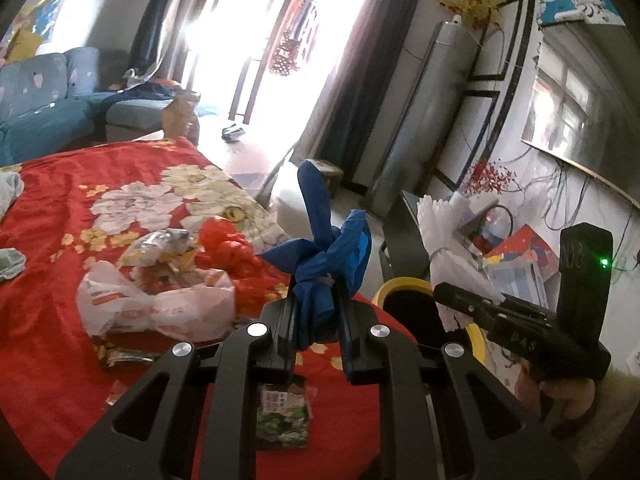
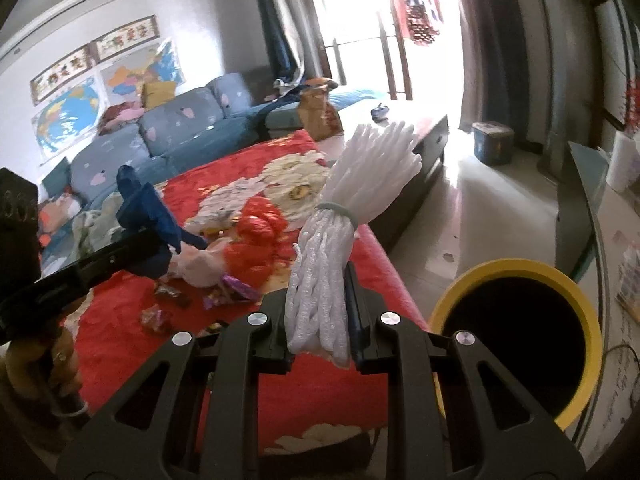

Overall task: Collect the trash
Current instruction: 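Carry the foam nets and blue glove in both tools over the yellow bin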

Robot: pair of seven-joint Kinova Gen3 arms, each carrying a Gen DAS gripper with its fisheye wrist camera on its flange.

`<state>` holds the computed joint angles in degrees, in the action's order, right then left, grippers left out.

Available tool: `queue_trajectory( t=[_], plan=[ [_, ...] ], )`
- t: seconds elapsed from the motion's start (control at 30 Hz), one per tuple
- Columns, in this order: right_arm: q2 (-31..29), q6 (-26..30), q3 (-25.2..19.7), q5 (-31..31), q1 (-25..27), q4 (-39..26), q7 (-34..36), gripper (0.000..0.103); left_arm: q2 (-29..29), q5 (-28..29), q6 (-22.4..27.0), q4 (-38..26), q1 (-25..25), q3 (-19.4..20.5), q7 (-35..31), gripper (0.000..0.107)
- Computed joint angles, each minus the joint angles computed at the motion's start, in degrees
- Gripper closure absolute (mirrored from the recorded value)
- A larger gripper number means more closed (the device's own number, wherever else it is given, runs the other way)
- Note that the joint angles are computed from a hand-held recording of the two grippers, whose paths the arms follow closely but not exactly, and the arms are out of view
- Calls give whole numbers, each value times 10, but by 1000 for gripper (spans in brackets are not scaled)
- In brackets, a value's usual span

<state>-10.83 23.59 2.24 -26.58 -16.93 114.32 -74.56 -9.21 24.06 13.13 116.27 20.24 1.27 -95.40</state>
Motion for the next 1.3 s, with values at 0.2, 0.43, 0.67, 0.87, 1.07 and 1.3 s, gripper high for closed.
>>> queue_trajectory(
  t=[0.2,0.43,0.67,0.87,1.07,1.3],
  plan=[
    [-4,-3,-2,21,24,13,-36,88,27,6,2,-19,6,14,-10,91],
    [-3,-5,4,38,44,23,-68,88,58,9,7,-44,-2,45,-20,91],
    [1,-7,18,40,57,29,-83,88,90,-6,10,-68,-10,78,-13,91],
    [6,-6,37,23,66,33,-72,88,118,-14,14,-90,-15,102,-16,91],
    [11,-8,39,19,84,38,-78,88,146,-45,21,-114,-9,118,4,91],
    [19,-8,40,20,104,43,-87,88,177,-83,31,-139,6,126,34,91]
  ],
)
